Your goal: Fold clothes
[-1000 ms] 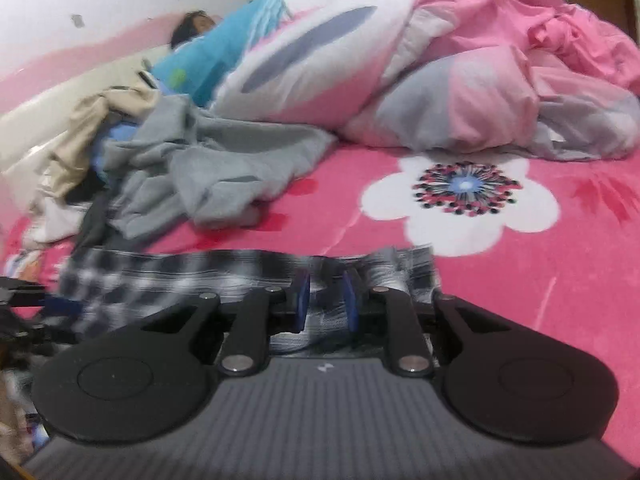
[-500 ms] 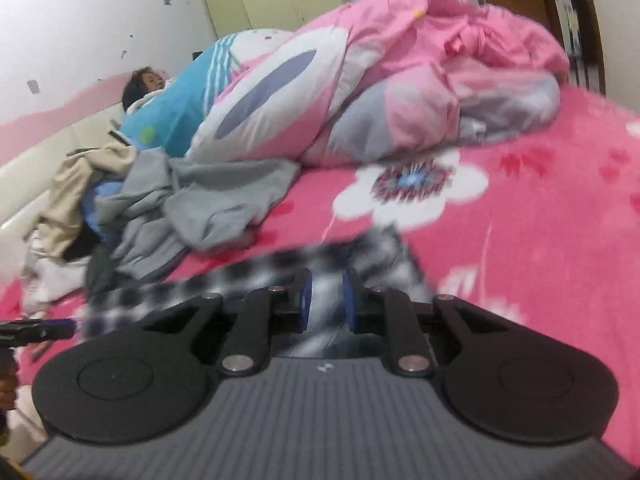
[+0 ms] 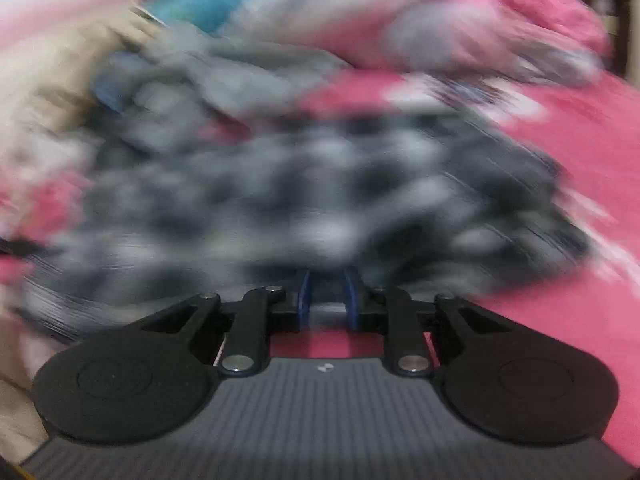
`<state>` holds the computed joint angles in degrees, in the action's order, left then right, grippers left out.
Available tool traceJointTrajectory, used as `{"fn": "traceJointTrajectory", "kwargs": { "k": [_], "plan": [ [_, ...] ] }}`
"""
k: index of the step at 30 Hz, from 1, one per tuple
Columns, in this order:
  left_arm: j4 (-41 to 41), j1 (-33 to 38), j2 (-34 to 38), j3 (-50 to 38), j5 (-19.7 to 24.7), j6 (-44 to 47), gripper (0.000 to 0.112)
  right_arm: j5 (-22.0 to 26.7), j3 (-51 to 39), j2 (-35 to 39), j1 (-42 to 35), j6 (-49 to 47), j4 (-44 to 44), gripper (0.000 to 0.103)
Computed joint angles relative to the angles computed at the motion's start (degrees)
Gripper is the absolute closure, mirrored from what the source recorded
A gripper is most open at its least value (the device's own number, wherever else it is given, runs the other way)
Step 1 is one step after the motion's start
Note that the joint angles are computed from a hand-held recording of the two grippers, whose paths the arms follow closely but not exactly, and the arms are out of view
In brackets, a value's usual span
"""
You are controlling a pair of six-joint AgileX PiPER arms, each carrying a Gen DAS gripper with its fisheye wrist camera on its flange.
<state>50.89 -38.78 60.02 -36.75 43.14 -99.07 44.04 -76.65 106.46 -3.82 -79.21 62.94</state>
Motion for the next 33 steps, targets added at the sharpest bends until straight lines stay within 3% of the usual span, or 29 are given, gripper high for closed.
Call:
{"fn": "traceJointTrajectory", "kwargs": {
  "k": [2, 6, 7, 13, 17, 23, 25, 27, 29, 33],
  "plan": [
    [0.3, 0.3, -0.8, 1.9, -1.1, -0.6, 0.042, 1.1, -0.2, -0.6, -1.9, 4.6, -0.7, 0.089],
    [1.3, 1.0, -2.1, 3.2, -2.4, -1.2, 0.043, -7.9, 2.6, -5.5, 0.3, 11.2, -8.1, 0.087],
    [2.2, -0.3, -2.4, 3.1, -0.9, -2.4, 0.043, -8.6, 3.5, -6.7, 0.6, 11.5, -8.0, 0.086],
    [11.5, -15.3, -3.4, 2.3, 14.5, -10.4, 0.043, 8.0, 9.9, -13.3, -2.4, -4.1, 7.2, 0.081],
    [14.8, -19.6, -2.6, 2.3, 14.5, -10.0, 0.043, 16.3, 14.1, -16.7, 0.8, -15.3, 7.9, 0.068],
    [18.4, -22.3, 3.6, 0.3, 12.0, -5.7, 0.043, 14.3, 15.2, -16.8, 8.8, -16.6, 3.2, 0.063],
    [18.9, -22.3, 5.7, -0.3, 10.8, -4.6, 0.043, 11.7, 15.6, -16.6, 10.4, -16.4, 2.3, 0.065],
    [19.0, -21.7, 7.3, -0.7, 9.5, -4.0, 0.043, 9.7, 14.5, -15.8, 11.9, -14.3, 0.3, 0.082],
    [19.4, -21.4, 8.3, -0.7, 8.6, -4.2, 0.043, 9.0, 14.5, -15.8, 12.0, -13.5, 0.5, 0.091],
    [20.2, -20.8, 9.1, -0.1, 7.3, -5.1, 0.043, 9.6, 14.5, -16.1, 10.5, -13.1, 3.2, 0.098]
  ]
}}
